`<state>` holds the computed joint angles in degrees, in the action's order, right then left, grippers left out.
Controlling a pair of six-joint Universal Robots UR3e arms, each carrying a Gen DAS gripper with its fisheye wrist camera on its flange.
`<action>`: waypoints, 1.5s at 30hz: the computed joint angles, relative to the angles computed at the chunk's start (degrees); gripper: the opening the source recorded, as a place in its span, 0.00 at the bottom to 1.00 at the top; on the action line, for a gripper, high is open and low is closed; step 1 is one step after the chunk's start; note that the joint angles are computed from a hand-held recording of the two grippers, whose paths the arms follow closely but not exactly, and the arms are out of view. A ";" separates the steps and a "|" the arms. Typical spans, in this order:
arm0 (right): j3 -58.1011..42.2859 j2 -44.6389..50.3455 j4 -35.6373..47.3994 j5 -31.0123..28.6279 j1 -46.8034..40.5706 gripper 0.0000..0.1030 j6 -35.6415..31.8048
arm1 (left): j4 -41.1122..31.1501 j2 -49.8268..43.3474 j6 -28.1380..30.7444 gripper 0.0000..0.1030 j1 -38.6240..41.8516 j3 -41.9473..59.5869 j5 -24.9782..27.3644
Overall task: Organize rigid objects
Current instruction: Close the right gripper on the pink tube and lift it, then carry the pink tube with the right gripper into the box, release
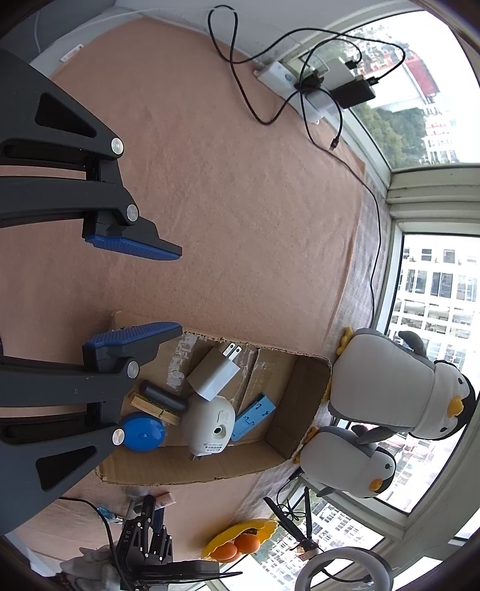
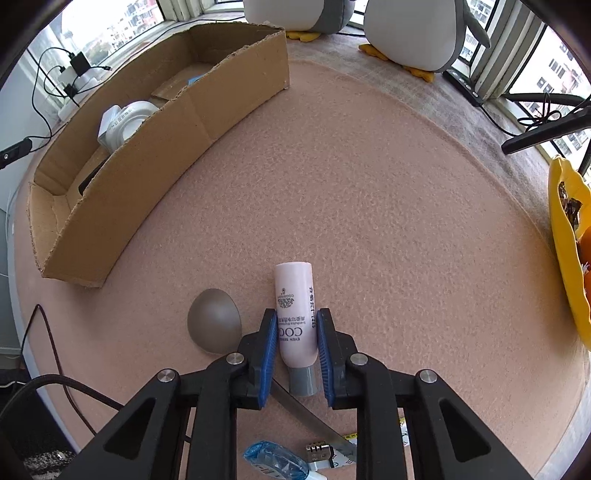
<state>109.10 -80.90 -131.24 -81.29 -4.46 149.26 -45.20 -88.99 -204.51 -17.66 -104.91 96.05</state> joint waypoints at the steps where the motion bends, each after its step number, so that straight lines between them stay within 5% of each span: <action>1: 0.34 -0.22 -0.10 0.74 -0.64 0.17 0.78 | 0.05 -0.10 -0.02 0.32 0.01 -0.05 -0.15; 13: 14.52 -16.00 -8.24 10.34 -9.13 0.17 11.56 | 0.99 -3.37 0.99 0.32 -1.27 1.34 -0.64; 19: 13.74 -22.50 -8.82 11.01 -4.53 0.17 16.72 | 0.87 -7.35 3.49 0.32 -1.41 4.48 -0.57; 23: 12.10 -22.89 -9.13 11.38 -1.47 0.17 19.26 | 1.38 -9.71 4.67 0.49 -1.50 5.87 -1.17; 32: 8.04 -20.05 -10.88 10.65 5.86 0.17 24.63 | 2.80 -13.23 6.18 0.48 -1.39 7.48 -1.27; 42: -1.17 -8.16 -14.62 5.79 15.69 0.17 29.95 | 3.96 -14.95 6.51 0.11 -1.31 7.29 -1.91; 45: -3.77 -5.03 -14.66 4.94 17.37 0.17 30.45 | 4.60 -14.92 6.78 0.10 -1.01 6.91 -2.48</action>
<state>105.33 -85.93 -145.90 -76.35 12.91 179.71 -40.60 -103.91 -197.73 -18.68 -98.00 93.58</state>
